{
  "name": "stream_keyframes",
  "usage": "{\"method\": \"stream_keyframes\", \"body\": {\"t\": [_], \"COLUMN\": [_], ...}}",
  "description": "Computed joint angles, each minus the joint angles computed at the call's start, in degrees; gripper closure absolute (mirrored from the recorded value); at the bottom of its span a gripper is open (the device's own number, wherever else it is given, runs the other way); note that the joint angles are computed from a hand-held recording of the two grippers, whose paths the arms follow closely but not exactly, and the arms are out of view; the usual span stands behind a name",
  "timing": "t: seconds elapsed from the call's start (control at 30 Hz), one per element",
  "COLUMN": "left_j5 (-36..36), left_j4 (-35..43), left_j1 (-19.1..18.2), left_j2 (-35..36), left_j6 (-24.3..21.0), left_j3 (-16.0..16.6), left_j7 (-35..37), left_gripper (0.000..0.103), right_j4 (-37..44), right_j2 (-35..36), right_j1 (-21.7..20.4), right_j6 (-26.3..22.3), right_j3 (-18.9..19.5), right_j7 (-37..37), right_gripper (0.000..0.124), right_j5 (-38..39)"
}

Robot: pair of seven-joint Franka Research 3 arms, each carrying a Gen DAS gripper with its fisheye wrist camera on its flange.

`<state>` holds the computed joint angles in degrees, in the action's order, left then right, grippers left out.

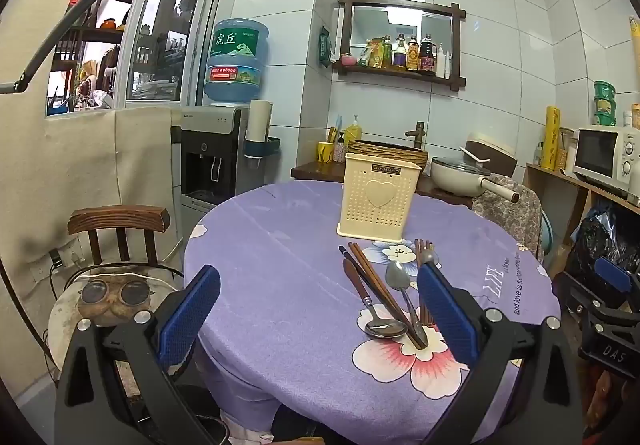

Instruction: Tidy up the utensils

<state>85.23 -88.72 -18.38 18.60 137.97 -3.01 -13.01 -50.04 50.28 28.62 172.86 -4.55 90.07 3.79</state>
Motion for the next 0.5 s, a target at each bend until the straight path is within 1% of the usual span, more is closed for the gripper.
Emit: {"method": "stream_keyframes", "body": {"t": [0.3, 0.43, 0.5], "left_j5": [-0.15, -0.06, -0.37], "left_j4": [0.29, 0.42, 0.43], "left_j1": [0.12, 0.10, 0.11], "left_j2": [0.31, 0.51, 0.40], "left_j6": [0.54, 0.63, 0.65], "left_j3": [0.15, 0.30, 0.25], "left_j7": [0.29, 0.14, 0.48], "left_gripper": [0.006, 0.006, 0.006], "right_j4": [0.15, -2.11, 0.54], "right_j2": [0.08, -1.28, 0.28], "right_j1": [0.07, 0.36, 0.10], "right_j6": [-0.15, 0.82, -0.54], "right_j3": [-0.06, -0.29, -0.13], "right_j7": [0.05, 0.18, 0.10], "right_gripper": [0.026, 0.026, 0.026], "right_j5": [0.04, 0.01, 0.05]}}
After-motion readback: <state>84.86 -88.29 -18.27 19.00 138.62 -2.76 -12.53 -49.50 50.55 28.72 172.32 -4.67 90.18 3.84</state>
